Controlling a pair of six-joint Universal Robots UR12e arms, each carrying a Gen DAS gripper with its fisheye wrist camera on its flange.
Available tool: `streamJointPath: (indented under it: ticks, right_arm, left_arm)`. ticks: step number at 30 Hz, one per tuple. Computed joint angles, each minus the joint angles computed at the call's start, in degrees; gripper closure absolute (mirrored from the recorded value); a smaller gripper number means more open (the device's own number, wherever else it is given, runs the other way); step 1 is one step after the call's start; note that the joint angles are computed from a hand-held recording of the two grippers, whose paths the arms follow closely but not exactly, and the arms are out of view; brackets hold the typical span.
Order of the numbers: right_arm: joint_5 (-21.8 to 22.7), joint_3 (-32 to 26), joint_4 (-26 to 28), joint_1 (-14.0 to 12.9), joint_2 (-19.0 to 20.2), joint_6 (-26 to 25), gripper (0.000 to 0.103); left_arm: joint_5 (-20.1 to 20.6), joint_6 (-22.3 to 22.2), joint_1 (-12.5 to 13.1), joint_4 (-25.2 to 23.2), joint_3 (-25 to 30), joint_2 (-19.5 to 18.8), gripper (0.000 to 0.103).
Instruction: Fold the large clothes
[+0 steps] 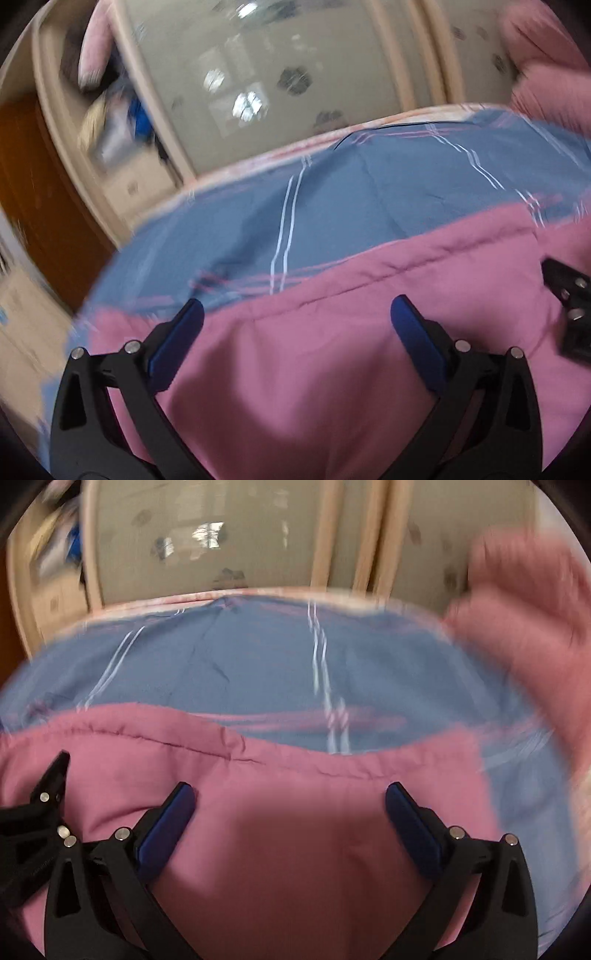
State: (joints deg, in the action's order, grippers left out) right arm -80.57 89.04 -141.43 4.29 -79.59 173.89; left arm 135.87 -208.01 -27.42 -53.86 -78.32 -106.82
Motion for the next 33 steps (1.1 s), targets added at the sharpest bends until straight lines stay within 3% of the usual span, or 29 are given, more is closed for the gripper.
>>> streamJointPath:
  ticks: [6,8,9,11,12,14,16,19,21,23,27,31,33]
  right_arm:
    - [3.7,2.3,-3.4,-1.0,0.1,2.3,0.001]
    - [5.3,2.1,-2.3,-1.5,-0.1,2.8,0.001]
    - [6.2,2.0,-1.7,-1.9,-0.2,3.0,0.001]
    - [8.4,2.0,-0.9,-3.0,-1.0,3.6,0.001]
    - [7.1,2.0,-1.2,-3.4,-1.5,3.4,0.001]
    - [4.5,3.1,-3.7,-4.1,-2.9,4.3,0.001]
    - [2.0,4.3,-4.8,-4.7,-4.2,4.8,0.001]
    - [-1.6,5.2,-3.8,-5.3,-4.8,6.0,0.001]
    - [-1.7,5.5,-2.9,-5.9,-4.4,8.7,0.001]
    - [0.5,6.4,-2.6,-6.6,-4.4,10.5,0.001]
    - [0.0,7.0,-4.1,-6.2,-4.2,10.3,0.001]
    - [4.2,7.7,-5.1,-7.8,-3.6,14.6,0.005]
    - [4.9,8.0,-6.2,-8.5,-3.7,17.4,0.005]
  left_arm:
    - [1.0,-0.2,0.1,3.9,-1.8,-0.2,0.002]
    - [0.2,-0.1,0.3,4.1,-1.9,0.1,0.002]
    - [-0.6,-0.1,0.4,4.3,-2.1,0.3,0.002]
    - [-7.0,-0.6,1.9,6.0,-3.9,2.6,0.002]
    - [-7.9,-2.0,2.3,4.9,-4.6,3.8,0.002]
    - [-4.3,-7.5,3.1,1.1,-6.3,6.9,0.002]
    - [-2.9,-10.9,3.9,1.2,-9.5,10.5,0.002]
    - [-2.9,-11.4,5.1,0.2,-14.0,14.1,0.002]
    - [-3.6,-11.5,5.8,-0.1,-16.7,15.4,0.002]
    - [-7.6,-12.7,6.9,3.7,-19.8,17.1,0.002]
    - [-4.1,-11.9,5.8,6.5,-20.8,16.7,0.002]
    - [-8.0,-12.8,7.3,12.5,-23.4,17.9,0.002]
    - [-7.4,-13.5,7.3,13.7,-23.5,17.9,0.002]
